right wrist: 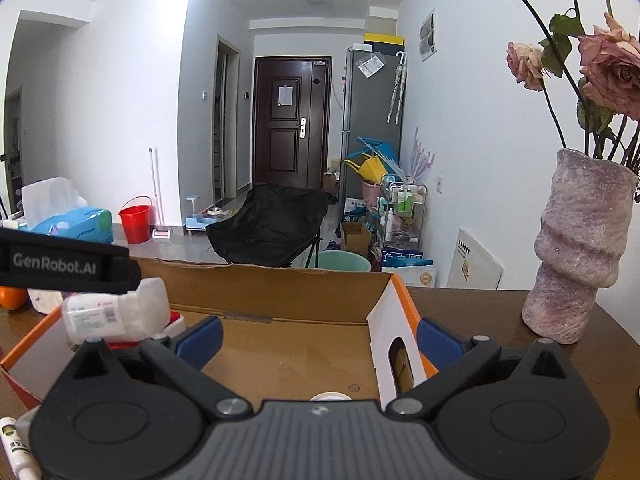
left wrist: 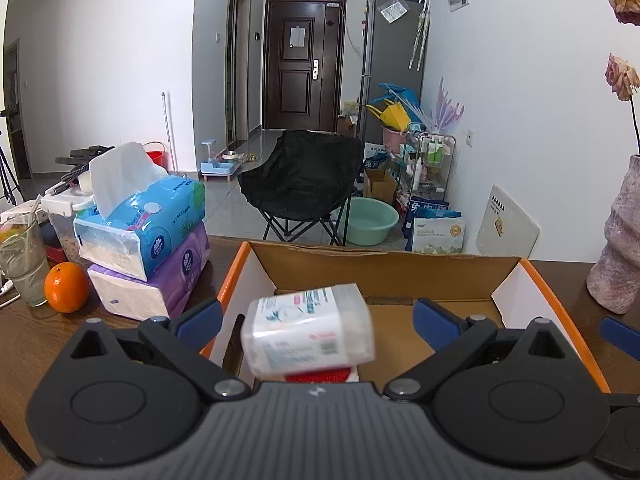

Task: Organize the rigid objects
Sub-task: 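Lower the wipes container into the box and open the left gripper while the right gripper releases the tape roll, then withdraw both grippers from the box toward the loose items on the table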

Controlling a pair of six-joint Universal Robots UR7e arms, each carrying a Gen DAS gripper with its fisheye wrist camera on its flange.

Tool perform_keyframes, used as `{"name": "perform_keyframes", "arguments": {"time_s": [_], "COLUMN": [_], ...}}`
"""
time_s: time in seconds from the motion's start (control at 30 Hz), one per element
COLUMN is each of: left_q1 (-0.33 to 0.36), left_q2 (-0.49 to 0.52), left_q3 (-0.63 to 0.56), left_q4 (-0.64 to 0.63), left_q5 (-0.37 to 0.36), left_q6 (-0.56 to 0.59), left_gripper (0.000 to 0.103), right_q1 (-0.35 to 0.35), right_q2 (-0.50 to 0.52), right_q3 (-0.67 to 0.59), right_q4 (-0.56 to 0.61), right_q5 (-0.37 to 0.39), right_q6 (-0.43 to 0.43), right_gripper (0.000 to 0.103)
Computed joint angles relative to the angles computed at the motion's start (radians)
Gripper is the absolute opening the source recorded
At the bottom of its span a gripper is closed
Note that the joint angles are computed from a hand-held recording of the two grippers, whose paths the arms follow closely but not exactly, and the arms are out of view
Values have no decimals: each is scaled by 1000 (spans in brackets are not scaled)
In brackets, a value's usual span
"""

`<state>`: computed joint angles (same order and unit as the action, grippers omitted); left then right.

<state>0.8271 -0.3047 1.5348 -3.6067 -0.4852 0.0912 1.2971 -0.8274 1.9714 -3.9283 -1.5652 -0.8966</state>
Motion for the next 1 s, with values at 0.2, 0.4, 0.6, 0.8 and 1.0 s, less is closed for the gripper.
{"name": "perform_keyframes", "arguments": {"time_s": [0.2, 0.4, 0.6, 0.8, 1.0], "left_q1": [-6, -19, -36, -59, -83], "left_q2": [-7, -24, -45, -66, -94], "left_q3": [11, 49, 102, 162, 233], "left_q4": [15, 7, -8, -27, -27], "left_q5": [6, 14, 23, 38, 46], "left_q6": [-23, -40, -71, -101, -153], "left_gripper": [103, 103, 103, 103, 103], "right_q1": [1, -2, -15, -30, -48], "right_q2": [-1, -17, -46, -71, -101], "right_q3": [8, 30, 81, 136, 203], "right_q4": [-10, -24, -55, -92, -135], "right_q5": [-2, 8, 39, 55, 81], "right_q6": [-3, -4, -9, -12, -14], "right_gripper": [103, 103, 103, 103, 103]}}
